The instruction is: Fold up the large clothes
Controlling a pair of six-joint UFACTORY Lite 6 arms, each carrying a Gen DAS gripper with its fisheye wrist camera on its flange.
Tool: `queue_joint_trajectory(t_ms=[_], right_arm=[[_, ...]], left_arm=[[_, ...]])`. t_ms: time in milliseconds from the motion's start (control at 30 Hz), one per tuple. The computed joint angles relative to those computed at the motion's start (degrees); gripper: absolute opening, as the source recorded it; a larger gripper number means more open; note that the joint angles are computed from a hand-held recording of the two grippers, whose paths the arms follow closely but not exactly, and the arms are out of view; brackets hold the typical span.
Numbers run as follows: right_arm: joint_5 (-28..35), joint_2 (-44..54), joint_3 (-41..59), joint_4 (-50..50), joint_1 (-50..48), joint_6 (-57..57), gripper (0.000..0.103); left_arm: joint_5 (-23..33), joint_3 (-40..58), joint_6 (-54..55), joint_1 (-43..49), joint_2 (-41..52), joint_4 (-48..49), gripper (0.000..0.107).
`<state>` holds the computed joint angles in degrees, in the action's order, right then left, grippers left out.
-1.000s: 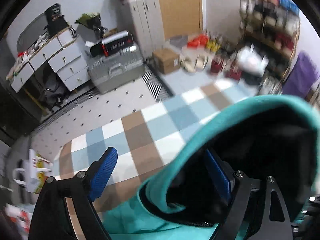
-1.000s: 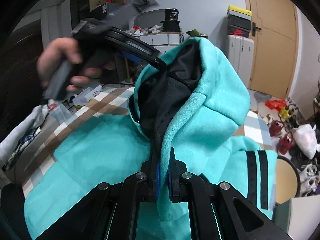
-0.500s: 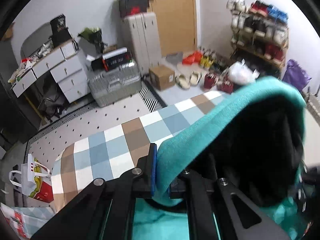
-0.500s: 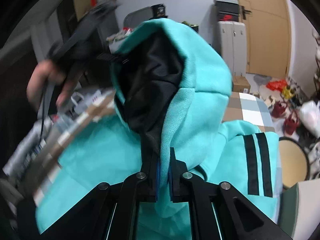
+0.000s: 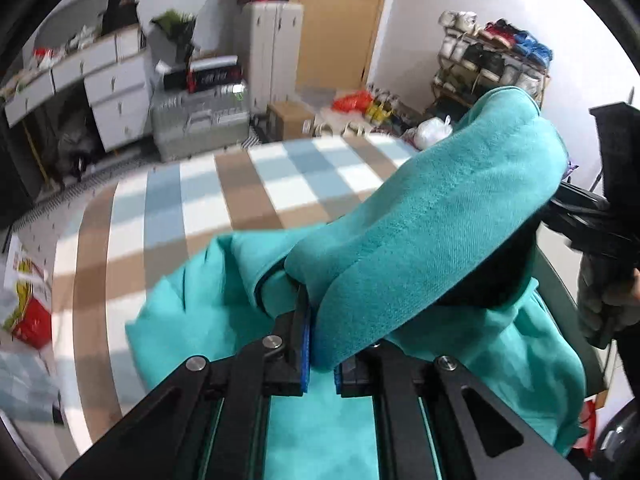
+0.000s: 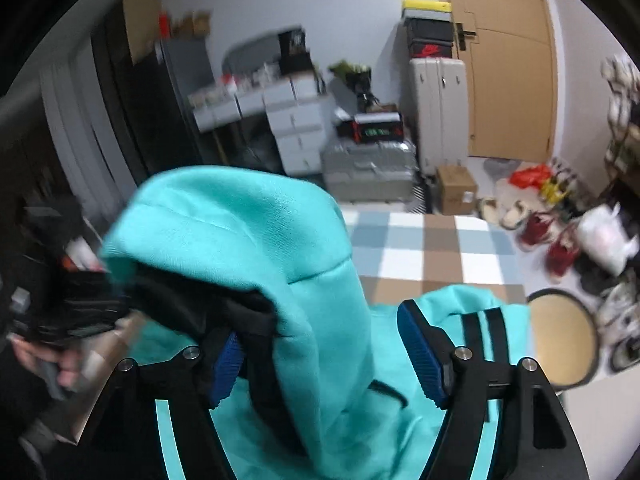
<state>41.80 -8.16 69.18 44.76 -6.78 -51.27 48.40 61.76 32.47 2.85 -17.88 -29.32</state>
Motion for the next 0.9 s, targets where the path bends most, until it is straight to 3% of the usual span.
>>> queue_joint_trajectory(t_ms=[33, 67, 133, 167, 200, 233, 300, 433, 533, 567, 600, 633, 700, 767, 900], right_arm=[[0.3, 1.4, 1.1, -0.7, 1.2, 1.0, 0.037], [1.1, 3.1, 2.8, -1.4, 2.2, 2.7, 0.022], [0.2, 3.4, 3.6, -4.4, 4.1, 6.9, 0.015], [-1.0, 0.9, 1.7, -3.0, 5.0, 5.3, 0.015], [-2.4, -2.7, -1.4, -0.5, 5.6, 1.4, 0.015], [-3.6, -5.3, -3.6, 0.1, 6.4, -0.3, 0.014], [-7.0, -12.2, -9.2, 0.0, 9.1, -3.0, 0.014], [-12.0, -24.0, -19.3, -6.5, 16.3, -0.5, 0.014], [-12.5, -28.9, -24.7, -6.0, 17.6, -1.4, 0.014], [-12.3, -30.9, -26.6, -5.3, 17.4, -2.2, 0.014], [-12.0, -31.2, -27.4, -4.9, 17.0, -2.9, 0.014], [-11.2, -31.1, -28.3, -3.2, 15.5, -4.9, 0.014], [-7.8, -31.6, -29.7, 1.7, 11.8, -9.6, 0.014], [-4.5, -30.3, -30.2, 4.1, 8.4, -11.5, 0.017], [-0.4, -29.4, -30.7, 6.1, 4.1, -11.4, 0.023]], left_arm=[[3.0, 1.8, 0.6, 2.0, -0.2, -1.4, 0.005], [5.2, 2.1, 3.0, 4.5, -1.1, -4.2, 0.008], [11.3, 5.2, 7.7, 9.8, -3.1, -9.8, 0.037], [13.3, 6.9, 9.5, 10.9, -4.2, -11.6, 0.083], [14.2, 8.6, 10.2, 10.6, -5.2, -12.7, 0.102], [13.1, 9.6, 9.2, 8.8, -6.1, -12.2, 0.102], [9.2, 14.8, 3.4, 1.2, -4.4, -6.4, 0.102], [14.0, 28.1, -7.5, -11.5, 9.9, 2.0, 0.102], [16.6, 31.4, -13.2, -18.3, 17.7, 10.3, 0.098], [16.8, 30.5, -12.2, -17.7, 18.1, 8.4, 0.075], [18.1, 31.0, -13.1, -18.0, 19.5, 8.4, 0.026], [20.6, 32.3, -13.6, -18.3, 21.5, 7.6, 0.007], [20.7, 32.5, -16.3, -19.7, 22.1, 9.8, 0.007], [18.1, 35.1, -22.2, -23.4, 22.0, 18.0, 0.006], [16.4, 47.7, -32.8, -24.7, 23.8, 28.3, 0.006]])
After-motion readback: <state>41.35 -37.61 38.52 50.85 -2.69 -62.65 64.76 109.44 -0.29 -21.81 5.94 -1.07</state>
